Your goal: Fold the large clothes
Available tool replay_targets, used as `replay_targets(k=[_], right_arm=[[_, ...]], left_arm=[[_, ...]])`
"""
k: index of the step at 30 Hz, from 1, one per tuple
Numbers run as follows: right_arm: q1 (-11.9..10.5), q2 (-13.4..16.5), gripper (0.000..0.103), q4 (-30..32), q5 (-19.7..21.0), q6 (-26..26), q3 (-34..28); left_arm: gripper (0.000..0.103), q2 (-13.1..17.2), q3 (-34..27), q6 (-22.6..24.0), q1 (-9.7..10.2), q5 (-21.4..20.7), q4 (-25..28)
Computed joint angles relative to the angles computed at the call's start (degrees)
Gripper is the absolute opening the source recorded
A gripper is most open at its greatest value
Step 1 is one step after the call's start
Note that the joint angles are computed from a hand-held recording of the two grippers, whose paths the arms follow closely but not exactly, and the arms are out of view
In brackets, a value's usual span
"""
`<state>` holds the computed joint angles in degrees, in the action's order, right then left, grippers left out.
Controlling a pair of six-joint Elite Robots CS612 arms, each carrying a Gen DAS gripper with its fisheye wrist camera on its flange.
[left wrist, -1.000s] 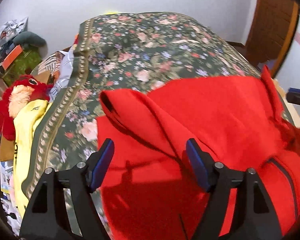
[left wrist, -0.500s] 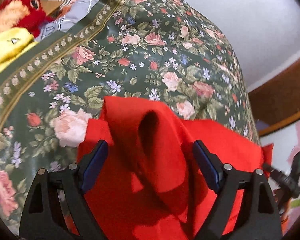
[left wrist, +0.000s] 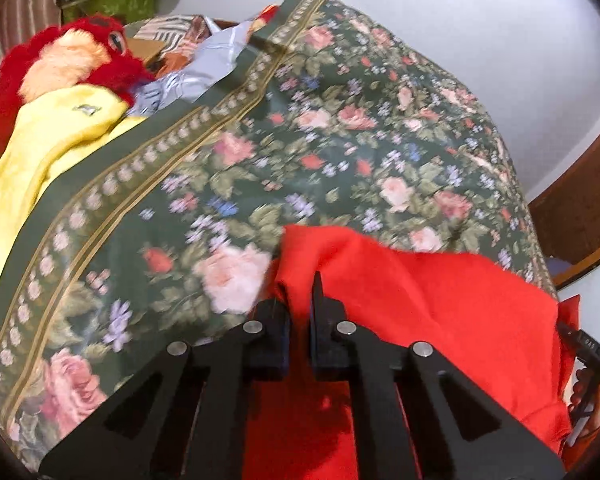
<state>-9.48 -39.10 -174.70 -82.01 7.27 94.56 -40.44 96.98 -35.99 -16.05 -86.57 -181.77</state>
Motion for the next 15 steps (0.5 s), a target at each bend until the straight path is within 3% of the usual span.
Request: replay_targets(k=[5, 9, 15], right_arm=[[-0.02, -0.68, 0.076, -4.13, -3.63, -2.82, 2.18], [0.11, -0.57, 0.076, -7.08, -6.86, -3.52, 2.76], [-2.22, -0.73, 0.076, -7.27, -3.37, 5.95, 3.1]], left_arm=[[0.006, -0.08, 1.53, -1.06, -0.16, 0.61, 0.55], [0.01, -0.62, 2.27, 0.97, -1.4, 4.81, 2.27], [0.018, -0.95, 2.3, 3.92, -2.25, 9.47, 6.34]])
